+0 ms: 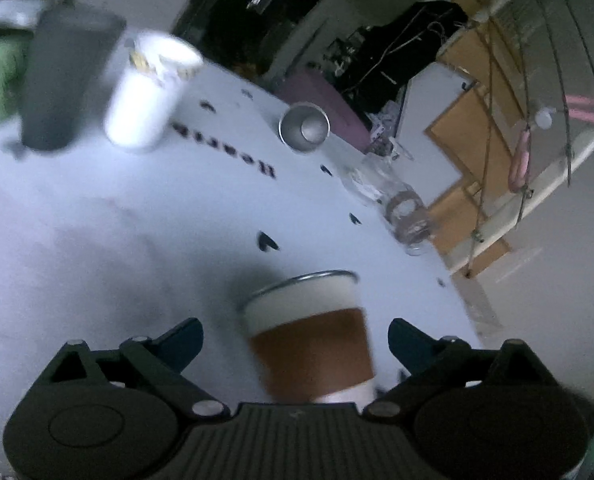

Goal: Flip cup upright
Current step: 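Lift the brown-sleeved cup with the right tool and rotate it upright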

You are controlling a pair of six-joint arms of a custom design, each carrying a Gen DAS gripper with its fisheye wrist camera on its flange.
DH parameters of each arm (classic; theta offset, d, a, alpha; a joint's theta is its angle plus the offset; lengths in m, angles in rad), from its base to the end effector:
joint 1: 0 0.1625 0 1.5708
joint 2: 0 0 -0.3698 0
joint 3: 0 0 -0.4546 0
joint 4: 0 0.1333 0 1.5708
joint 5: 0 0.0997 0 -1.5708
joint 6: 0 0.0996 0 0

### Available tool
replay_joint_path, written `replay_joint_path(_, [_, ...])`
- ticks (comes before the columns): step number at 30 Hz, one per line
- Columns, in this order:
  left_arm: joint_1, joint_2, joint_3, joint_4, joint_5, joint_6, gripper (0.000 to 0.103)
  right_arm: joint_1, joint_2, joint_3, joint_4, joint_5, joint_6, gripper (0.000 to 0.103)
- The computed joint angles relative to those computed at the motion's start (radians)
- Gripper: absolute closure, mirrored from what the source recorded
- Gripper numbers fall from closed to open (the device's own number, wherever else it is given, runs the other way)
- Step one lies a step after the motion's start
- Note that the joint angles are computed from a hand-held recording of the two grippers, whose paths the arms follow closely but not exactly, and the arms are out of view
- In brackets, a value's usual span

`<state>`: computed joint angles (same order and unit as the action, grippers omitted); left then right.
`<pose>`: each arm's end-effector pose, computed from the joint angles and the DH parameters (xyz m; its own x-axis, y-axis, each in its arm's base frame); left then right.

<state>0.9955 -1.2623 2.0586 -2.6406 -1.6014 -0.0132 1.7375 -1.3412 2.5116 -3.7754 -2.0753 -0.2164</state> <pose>-0.1916 -0.5349 0.1210 -0.8410 0.5401 0.0330 0.5128 0.8150 -0.2697 0.1482 -0.3678 0.1451 -0.8923 0.1500 0.4259 -0.2830 0.5491 -0.7864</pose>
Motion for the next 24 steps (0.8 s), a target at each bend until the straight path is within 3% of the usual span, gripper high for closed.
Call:
replay_joint_path(5, [0.029, 0.076, -0.065, 0.073, -0.056, -0.115, 0.011, 0.008, 0.006, 0.006, 0.004, 0.011, -0.022, 0.037])
replay_joint_path(13, [0.048, 0.064, -0.053, 0.023, -0.087, -0.124, 0.017, 0.034, 0.039, -0.01, -0.007, -0.011, -0.092, 0.037])
replay_joint_path(20, [-0.016, -0.057, 0.069, -0.167, -0.008, 0.11, 0.017, 0.059, 0.122, -0.059, -0.067, 0.001, -0.247, 0.037])
replay_joint_path(24, [-0.05, -0.127, 0.134, -0.219, 0.007, 0.292, 0.017, 0.056, 0.14, -0.077, -0.043, 0.018, -0.27, 0.038])
